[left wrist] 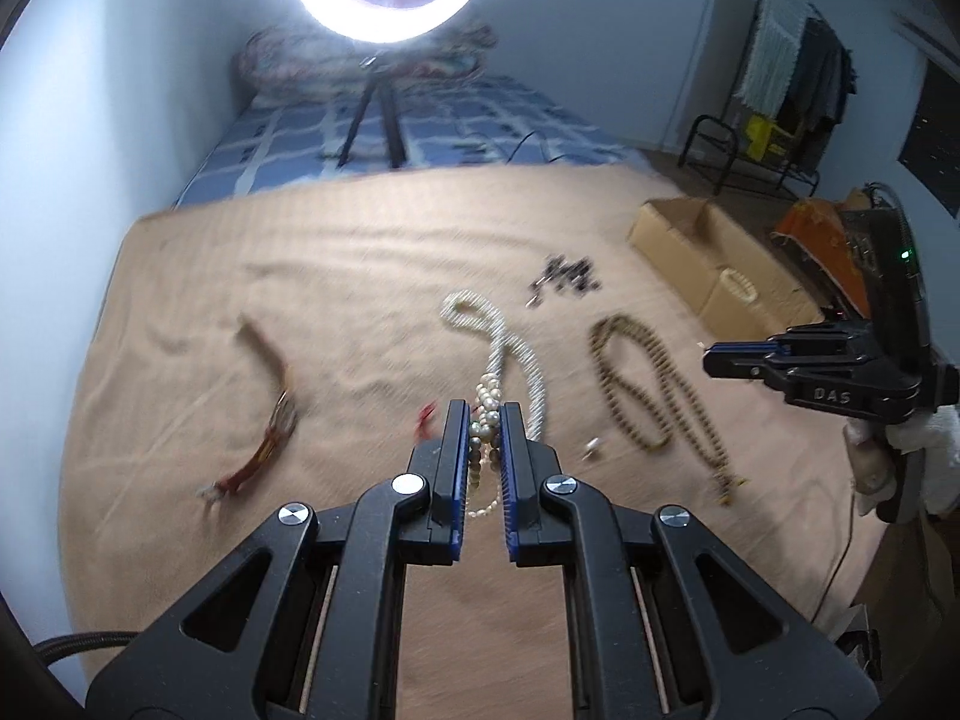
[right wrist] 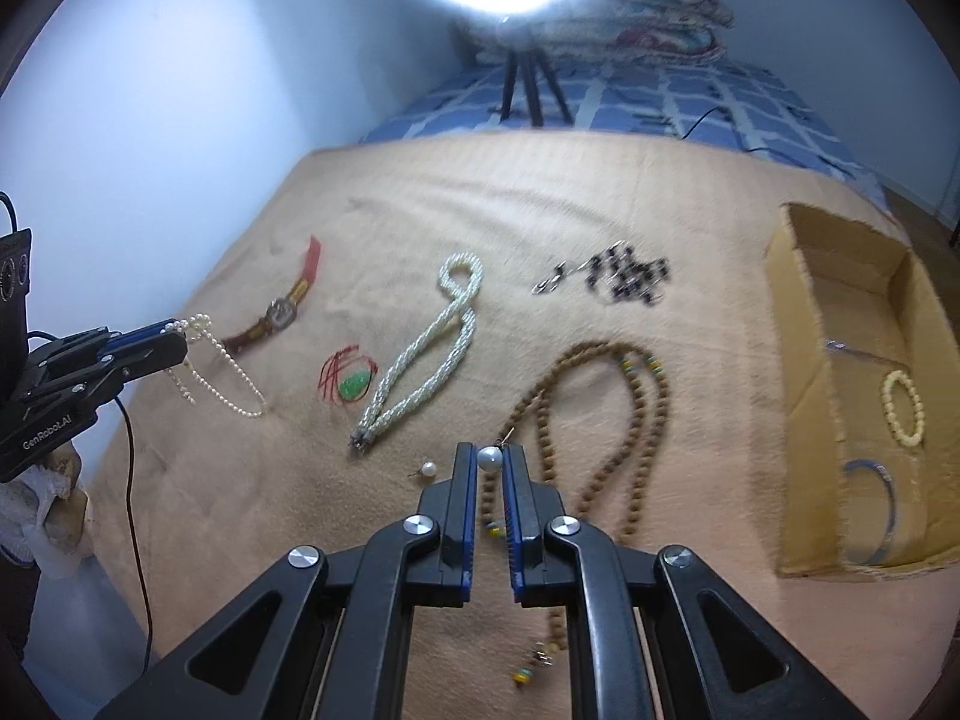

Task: Organize jewelry
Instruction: 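Carry the pearl necklace and earring over the box and open the right tool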

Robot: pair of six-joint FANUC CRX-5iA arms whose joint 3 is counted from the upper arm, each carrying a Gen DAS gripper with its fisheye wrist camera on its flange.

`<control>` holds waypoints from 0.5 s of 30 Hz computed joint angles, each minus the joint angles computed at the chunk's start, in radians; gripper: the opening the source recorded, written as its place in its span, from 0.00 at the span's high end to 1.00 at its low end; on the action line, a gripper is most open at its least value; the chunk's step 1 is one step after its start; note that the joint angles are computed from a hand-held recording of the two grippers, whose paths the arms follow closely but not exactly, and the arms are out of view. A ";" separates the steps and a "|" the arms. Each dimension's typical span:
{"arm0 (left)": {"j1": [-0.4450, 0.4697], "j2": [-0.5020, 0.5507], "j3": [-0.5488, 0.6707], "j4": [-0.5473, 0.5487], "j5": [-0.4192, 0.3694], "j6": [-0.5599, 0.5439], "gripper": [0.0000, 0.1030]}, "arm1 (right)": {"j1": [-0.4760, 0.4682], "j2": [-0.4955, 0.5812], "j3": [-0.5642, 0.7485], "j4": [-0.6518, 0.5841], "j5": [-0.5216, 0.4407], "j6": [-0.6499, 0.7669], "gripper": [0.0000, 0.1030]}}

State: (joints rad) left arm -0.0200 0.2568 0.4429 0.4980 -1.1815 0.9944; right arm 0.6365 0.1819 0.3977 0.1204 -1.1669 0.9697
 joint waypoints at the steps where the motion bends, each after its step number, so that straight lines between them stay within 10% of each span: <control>1: -0.010 0.006 0.018 0.006 -0.004 -0.002 0.93 | -0.004 -0.009 -0.004 0.006 0.001 -0.002 0.94; 15: -0.214 0.217 0.388 0.038 -0.074 0.056 0.93 | -0.108 -0.137 -0.089 0.097 -0.019 -0.007 0.94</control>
State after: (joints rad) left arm -0.2342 0.4738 0.8308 0.5362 -1.2553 1.0501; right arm 0.5287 0.0444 0.3084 0.2171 -1.1862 0.9629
